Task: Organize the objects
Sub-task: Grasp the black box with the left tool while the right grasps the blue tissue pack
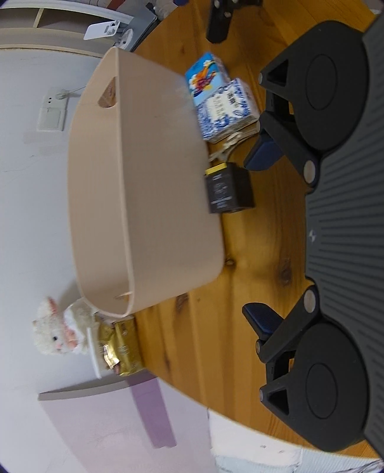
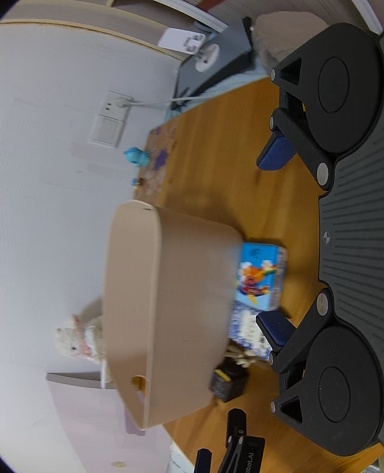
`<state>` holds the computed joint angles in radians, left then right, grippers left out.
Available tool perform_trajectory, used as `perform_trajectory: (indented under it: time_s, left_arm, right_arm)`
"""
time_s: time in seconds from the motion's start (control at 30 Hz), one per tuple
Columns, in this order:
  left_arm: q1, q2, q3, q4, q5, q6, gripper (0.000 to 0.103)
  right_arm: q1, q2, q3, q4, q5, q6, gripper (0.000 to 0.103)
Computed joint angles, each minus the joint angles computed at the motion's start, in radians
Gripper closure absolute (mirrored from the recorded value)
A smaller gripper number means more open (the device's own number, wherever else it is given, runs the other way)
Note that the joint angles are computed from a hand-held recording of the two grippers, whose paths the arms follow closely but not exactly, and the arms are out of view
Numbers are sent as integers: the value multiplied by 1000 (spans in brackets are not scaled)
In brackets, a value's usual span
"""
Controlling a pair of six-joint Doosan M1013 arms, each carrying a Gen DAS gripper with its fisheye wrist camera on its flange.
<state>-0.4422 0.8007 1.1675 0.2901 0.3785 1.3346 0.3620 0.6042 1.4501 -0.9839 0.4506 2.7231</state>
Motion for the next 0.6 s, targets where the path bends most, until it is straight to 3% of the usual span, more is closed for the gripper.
perform_trajectory:
  time_s: [0.4,0.6]
  left_arm:
    - [1,62,-71,-173,62,151,7]
    - [2,85,-111,-218,82,161,7]
  right_arm:
    - [-14,49,-42,147,24,-139,0]
    - [-17,71,-67,199,17,-200,0]
